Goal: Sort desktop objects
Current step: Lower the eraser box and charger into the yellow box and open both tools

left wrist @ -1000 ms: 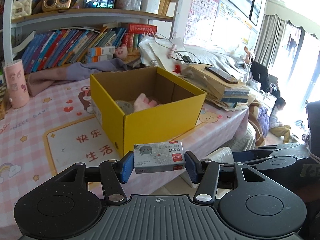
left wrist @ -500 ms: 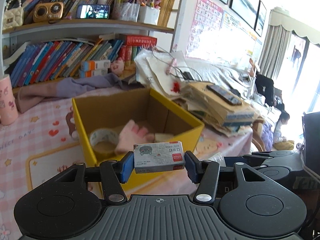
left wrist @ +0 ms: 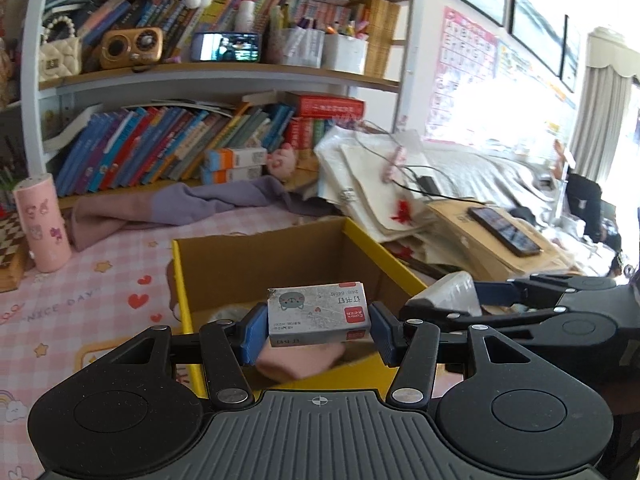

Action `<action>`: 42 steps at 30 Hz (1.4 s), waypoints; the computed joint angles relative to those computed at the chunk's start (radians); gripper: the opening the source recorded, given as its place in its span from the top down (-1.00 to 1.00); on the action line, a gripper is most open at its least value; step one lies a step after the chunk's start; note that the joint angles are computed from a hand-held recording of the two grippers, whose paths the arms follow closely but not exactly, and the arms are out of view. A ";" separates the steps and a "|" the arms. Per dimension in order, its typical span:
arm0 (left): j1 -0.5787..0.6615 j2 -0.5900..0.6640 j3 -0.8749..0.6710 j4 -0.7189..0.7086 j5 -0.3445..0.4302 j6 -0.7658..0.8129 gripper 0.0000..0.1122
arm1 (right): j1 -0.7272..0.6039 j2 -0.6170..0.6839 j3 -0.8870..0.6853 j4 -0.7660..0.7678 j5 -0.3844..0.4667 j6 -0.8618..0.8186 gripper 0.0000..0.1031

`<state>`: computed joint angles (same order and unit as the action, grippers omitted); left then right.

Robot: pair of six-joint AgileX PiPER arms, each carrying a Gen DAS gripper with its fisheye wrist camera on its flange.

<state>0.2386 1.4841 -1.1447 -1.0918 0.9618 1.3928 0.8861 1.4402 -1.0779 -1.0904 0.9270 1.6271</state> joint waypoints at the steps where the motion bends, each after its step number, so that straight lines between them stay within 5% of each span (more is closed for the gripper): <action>1: -0.014 0.000 0.001 0.008 -0.028 -0.012 0.05 | -0.023 -0.003 0.003 0.001 -0.027 -0.015 -0.26; 12: -0.139 0.064 -0.015 0.118 -0.265 -0.133 0.05 | -0.266 0.073 -0.035 0.117 -0.344 -0.286 -0.26; 19: -0.205 0.168 -0.114 0.220 -0.342 -0.211 0.05 | -0.401 0.191 -0.149 0.413 -0.455 -0.709 -0.26; 27: -0.263 0.343 -0.321 0.452 -0.329 -0.452 0.05 | -0.496 0.367 -0.375 0.725 -0.384 -1.241 -0.26; 33: -0.321 0.400 -0.394 0.646 -0.329 -0.570 0.04 | -0.517 0.519 -0.617 0.911 -0.148 -1.589 -0.26; 42: -0.338 0.372 -0.346 0.660 -0.380 -0.544 -0.04 | -0.494 0.555 -0.668 0.911 -0.073 -1.666 -0.27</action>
